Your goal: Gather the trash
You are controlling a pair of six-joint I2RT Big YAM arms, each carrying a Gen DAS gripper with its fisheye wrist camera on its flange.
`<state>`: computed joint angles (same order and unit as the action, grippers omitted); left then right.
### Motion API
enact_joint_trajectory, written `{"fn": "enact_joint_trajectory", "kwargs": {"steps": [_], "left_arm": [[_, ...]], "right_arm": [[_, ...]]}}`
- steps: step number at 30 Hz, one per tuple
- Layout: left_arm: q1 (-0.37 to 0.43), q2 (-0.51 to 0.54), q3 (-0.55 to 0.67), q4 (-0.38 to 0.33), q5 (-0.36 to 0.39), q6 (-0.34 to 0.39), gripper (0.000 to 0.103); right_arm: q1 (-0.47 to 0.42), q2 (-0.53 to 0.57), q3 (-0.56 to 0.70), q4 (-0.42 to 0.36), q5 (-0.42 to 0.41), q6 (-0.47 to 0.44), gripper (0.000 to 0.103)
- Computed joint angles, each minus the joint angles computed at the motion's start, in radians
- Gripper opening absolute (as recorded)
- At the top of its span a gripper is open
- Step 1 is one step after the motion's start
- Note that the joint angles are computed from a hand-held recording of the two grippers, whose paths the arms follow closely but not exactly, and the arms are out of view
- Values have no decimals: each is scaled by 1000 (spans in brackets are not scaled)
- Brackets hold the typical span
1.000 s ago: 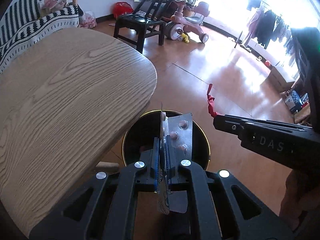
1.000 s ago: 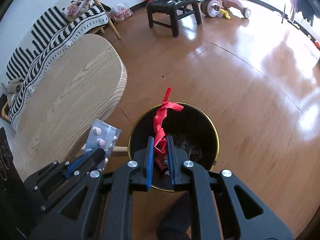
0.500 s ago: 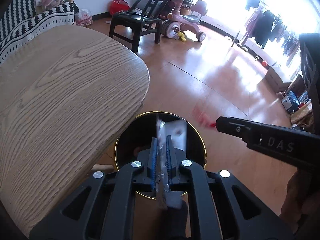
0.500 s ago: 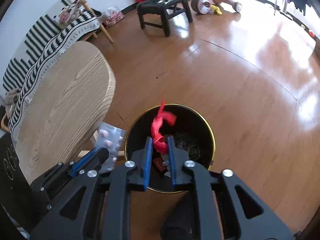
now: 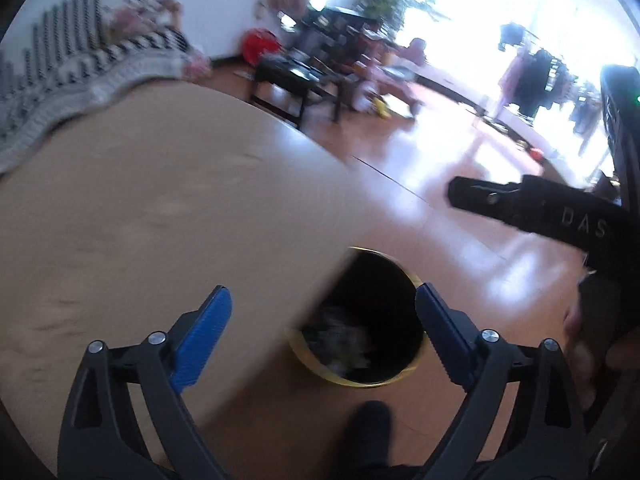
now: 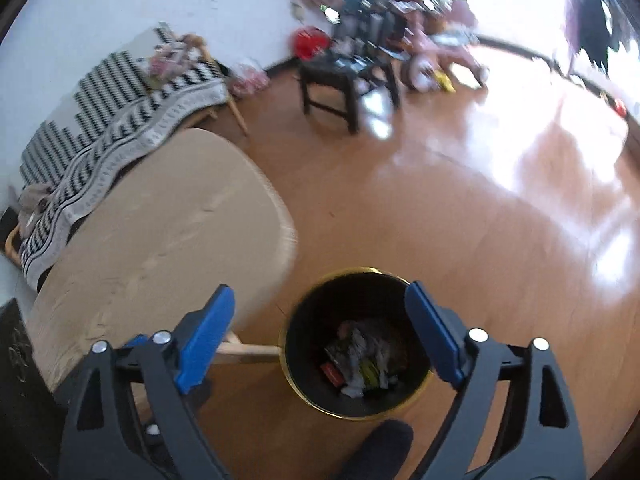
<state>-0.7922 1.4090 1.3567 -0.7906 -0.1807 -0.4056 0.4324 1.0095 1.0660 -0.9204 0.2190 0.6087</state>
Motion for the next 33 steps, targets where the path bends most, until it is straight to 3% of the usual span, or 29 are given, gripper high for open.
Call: {"fn": "enact_joint_trajectory", "kwargs": {"steps": [6,12,17,21,28,33], "left_arm": [[177,-282,-168,-108,-129,44,93],[443,-521,-290,-218,-199,108,94],[722,-641,-350,-256,-81,134,94],[868,-684,-369,-266,-36,188,94],[1047,-710,-385,-254,50,247,94],[1075,-715,-383,-248,70,260,94]], "right_arm": [[255,152,167,33,108,-17,93],[452,360,375,71,138,-47,95],[549,550,574,47,139,-82,95],[603,684,719,0,127,-94,95],[645,813,867,-47,117,-92,95],[644,828,879,-45,104,-91,95]]}}
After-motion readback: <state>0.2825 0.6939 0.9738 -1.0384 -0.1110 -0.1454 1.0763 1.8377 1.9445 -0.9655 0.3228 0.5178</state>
